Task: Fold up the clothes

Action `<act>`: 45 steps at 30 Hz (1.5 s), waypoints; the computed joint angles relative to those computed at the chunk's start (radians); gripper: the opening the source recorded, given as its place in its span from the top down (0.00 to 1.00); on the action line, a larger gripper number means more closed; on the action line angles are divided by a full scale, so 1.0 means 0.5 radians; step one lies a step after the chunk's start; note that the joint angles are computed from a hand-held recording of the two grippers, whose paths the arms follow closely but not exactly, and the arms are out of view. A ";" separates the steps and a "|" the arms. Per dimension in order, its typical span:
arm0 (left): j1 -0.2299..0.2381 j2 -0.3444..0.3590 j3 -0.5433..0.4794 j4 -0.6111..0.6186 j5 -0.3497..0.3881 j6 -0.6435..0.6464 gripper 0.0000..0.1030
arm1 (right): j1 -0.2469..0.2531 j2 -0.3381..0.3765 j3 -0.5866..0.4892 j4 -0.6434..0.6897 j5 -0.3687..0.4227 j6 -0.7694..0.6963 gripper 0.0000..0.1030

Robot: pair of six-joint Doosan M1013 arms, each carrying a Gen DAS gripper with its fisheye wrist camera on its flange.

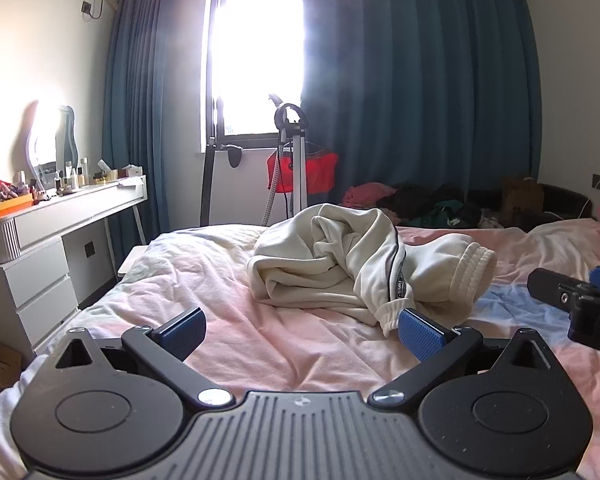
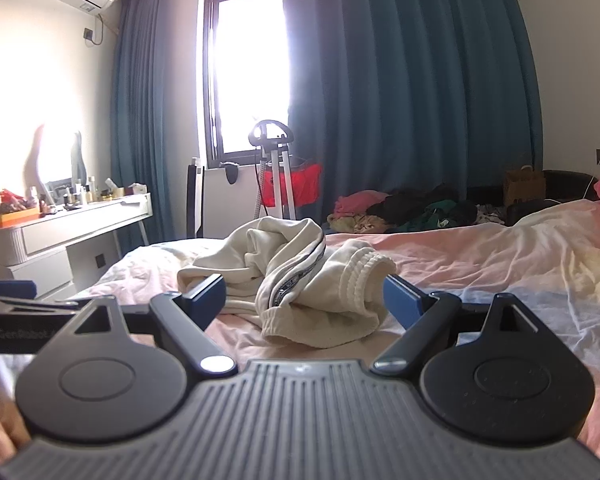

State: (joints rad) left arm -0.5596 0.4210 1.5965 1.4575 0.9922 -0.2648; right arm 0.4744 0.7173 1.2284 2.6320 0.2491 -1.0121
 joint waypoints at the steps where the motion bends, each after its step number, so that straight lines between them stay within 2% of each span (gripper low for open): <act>1: -0.001 0.000 0.001 0.004 0.002 -0.005 0.00 | 0.000 0.000 0.000 -0.004 -0.004 0.006 0.16; 14: -0.014 0.002 0.011 0.043 0.036 -0.085 0.00 | 0.002 -0.006 0.004 -0.090 -0.056 0.105 0.16; 19: -0.017 0.009 0.001 0.032 0.091 -0.107 0.00 | 0.003 0.002 -0.014 -0.151 -0.075 0.166 0.16; 29: -0.008 0.011 -0.005 0.008 0.072 -0.077 0.00 | 0.001 0.001 -0.017 -0.227 -0.078 0.260 0.16; 38: -0.002 0.008 -0.007 -0.017 0.050 -0.059 0.00 | -0.005 0.006 -0.032 -0.385 -0.086 0.417 0.16; 42: 0.002 0.007 -0.002 -0.012 0.028 -0.064 0.00 | -0.010 0.011 -0.045 -0.537 -0.089 0.577 0.16; 45: 0.005 0.009 -0.003 -0.019 0.026 -0.060 0.00 | -0.006 0.008 -0.037 -0.365 -0.092 0.406 0.16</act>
State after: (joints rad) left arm -0.5573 0.4254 1.5953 1.4480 1.0050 -0.2948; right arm 0.4715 0.7214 1.2101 2.4496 0.2030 -0.8093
